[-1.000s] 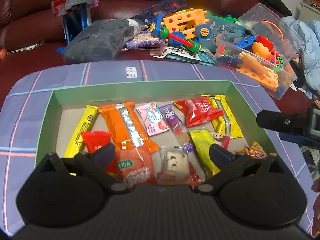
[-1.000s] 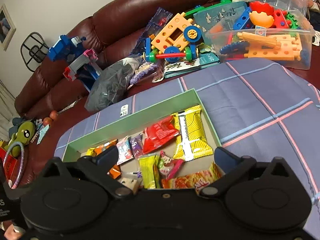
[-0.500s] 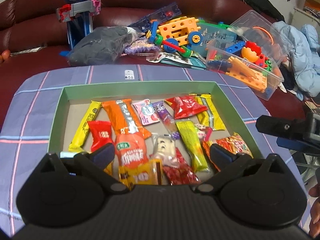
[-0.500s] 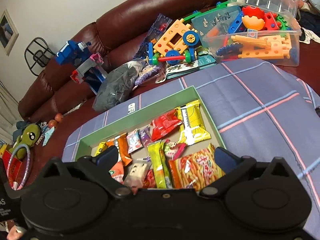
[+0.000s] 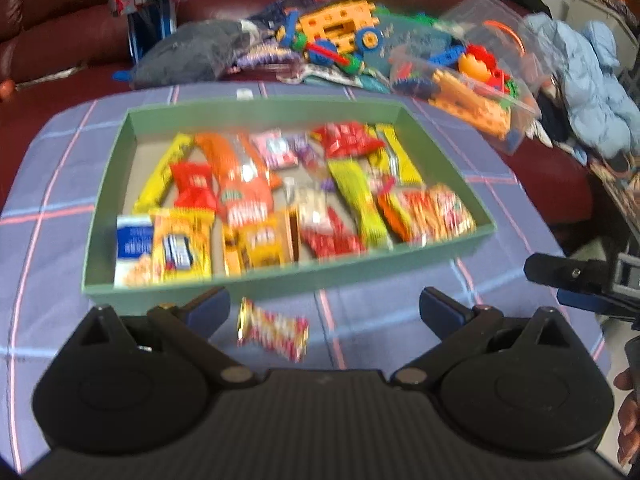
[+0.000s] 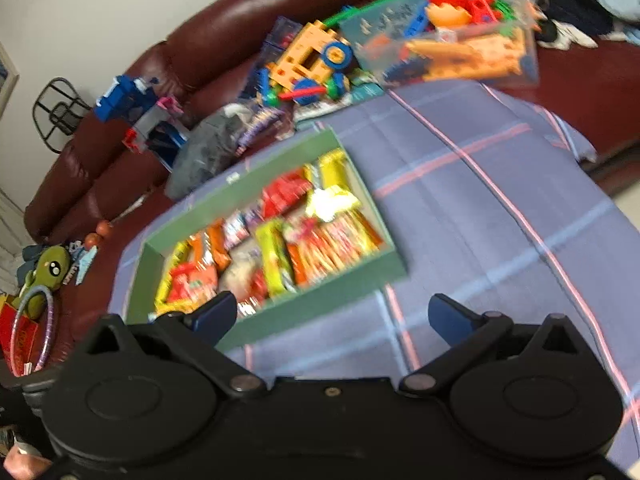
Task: Organize snacks
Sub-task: 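Move both grippers back from the tray to the remaining snacks, then grasp the gold-wrapped chocolate with the right gripper while the left grasps the round brown candy cup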
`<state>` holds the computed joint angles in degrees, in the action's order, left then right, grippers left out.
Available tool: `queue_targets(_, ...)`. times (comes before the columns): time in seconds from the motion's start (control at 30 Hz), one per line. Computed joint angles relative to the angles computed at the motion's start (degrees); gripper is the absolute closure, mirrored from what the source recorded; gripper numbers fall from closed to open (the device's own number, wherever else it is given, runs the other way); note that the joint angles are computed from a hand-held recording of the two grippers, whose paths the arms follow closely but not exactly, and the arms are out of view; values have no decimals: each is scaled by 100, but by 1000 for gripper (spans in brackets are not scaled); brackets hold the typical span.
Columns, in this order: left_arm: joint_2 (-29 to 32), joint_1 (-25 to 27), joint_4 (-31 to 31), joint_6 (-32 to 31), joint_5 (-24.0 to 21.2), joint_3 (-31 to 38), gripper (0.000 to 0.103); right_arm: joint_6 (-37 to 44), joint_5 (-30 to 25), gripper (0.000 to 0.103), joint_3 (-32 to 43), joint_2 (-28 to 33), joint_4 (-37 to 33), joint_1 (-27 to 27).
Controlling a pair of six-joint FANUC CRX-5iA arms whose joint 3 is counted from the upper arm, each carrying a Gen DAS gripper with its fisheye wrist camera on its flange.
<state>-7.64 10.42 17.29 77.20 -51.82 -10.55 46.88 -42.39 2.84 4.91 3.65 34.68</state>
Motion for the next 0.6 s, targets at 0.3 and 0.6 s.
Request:
queue_targets(0.3,-521,349,9,-364,-608,-707,0,192,-340,0,-444,-162,-510,-64)
queue_targets(0.6,-939,857,216,-455,-963,-1153,0,1372,-642,20,-31,227,-896,-26)
